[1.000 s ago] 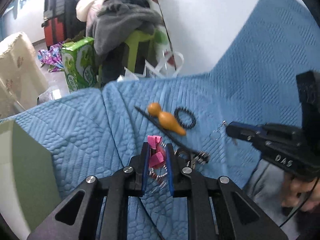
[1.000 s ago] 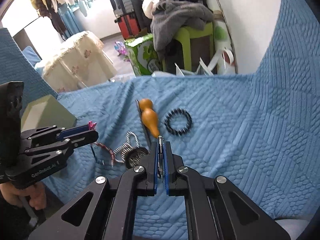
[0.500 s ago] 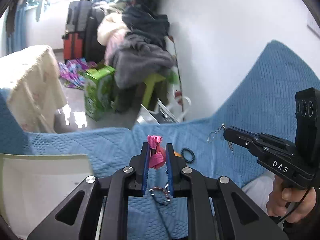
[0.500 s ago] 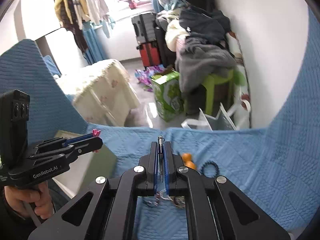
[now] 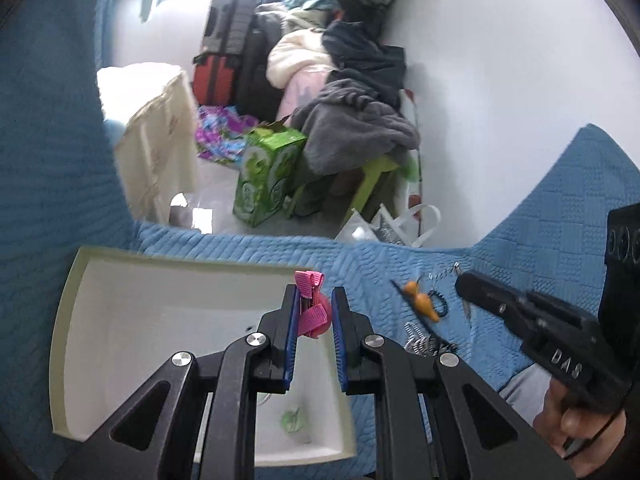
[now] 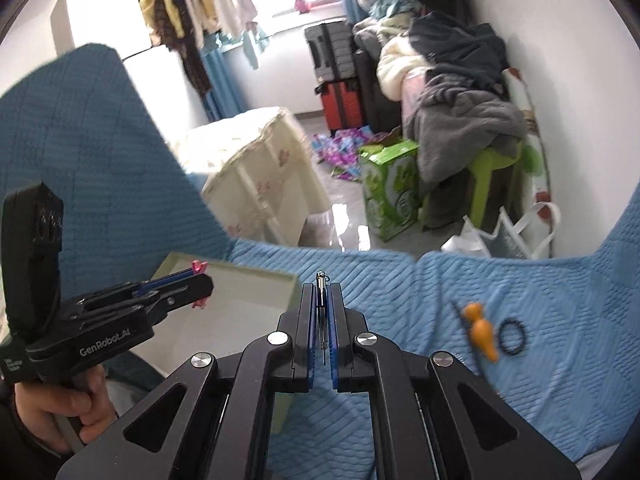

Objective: Organize jewelry
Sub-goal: 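Carry the pink bow clip and key ring into the white box while both tools open, then move both tools back to the pile, left tool toward the red bead bracelet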

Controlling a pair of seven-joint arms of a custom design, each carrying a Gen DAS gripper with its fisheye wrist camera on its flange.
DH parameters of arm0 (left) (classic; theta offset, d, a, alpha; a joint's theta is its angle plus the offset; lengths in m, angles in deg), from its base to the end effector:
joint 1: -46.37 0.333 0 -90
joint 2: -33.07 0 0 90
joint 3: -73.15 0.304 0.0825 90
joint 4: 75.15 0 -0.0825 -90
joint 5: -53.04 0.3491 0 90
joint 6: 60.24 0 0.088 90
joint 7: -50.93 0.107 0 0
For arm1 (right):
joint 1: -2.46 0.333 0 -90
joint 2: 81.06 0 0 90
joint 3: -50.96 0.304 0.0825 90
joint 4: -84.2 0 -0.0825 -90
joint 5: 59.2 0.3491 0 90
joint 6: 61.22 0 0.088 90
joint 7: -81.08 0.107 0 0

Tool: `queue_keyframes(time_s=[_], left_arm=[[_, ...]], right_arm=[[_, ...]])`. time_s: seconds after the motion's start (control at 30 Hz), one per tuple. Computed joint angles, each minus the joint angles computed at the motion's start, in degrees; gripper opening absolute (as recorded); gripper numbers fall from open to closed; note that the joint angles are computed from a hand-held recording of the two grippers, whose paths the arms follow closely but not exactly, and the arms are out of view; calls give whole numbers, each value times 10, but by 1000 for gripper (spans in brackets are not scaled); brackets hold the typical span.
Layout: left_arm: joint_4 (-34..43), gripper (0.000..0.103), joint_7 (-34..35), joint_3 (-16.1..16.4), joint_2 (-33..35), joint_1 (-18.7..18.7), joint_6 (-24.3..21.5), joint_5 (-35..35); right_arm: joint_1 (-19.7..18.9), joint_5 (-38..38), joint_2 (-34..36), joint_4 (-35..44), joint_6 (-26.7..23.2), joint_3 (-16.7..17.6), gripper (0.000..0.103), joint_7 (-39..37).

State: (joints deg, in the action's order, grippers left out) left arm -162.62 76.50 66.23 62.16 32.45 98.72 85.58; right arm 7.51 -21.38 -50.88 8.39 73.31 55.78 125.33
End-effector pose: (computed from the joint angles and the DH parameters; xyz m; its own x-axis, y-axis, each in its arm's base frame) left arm 0.6548 -0.2555 0.4538 0.1993 -0.9222 0.3313 -0.6738 -0.3745 -0.6370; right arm 0.7019 0.1163 0.4898 0.6127 -0.7630 -0.2059 -0.6575 -0.3476 -0.6685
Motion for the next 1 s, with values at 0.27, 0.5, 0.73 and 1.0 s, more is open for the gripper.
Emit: queue_keyframes(time_s=[0.27, 0.5, 0.73, 1.0], left_arm=[[-93, 15, -46, 9, -36, 9, 16, 15], [-116, 16, -66, 6, -46, 15, 5, 20], [-103, 59, -101, 16, -63, 4, -27, 47], [-61, 69, -152, 19, -76, -19, -60, 110]], right_arm=[[25, -8, -21, -70, -7, 4, 4, -16], [34, -14, -26, -90, -28, 4, 5, -20], [26, 7, -33, -70, -46, 7, 28, -44], [-3, 54, -54, -54, -30, 5, 35, -102]])
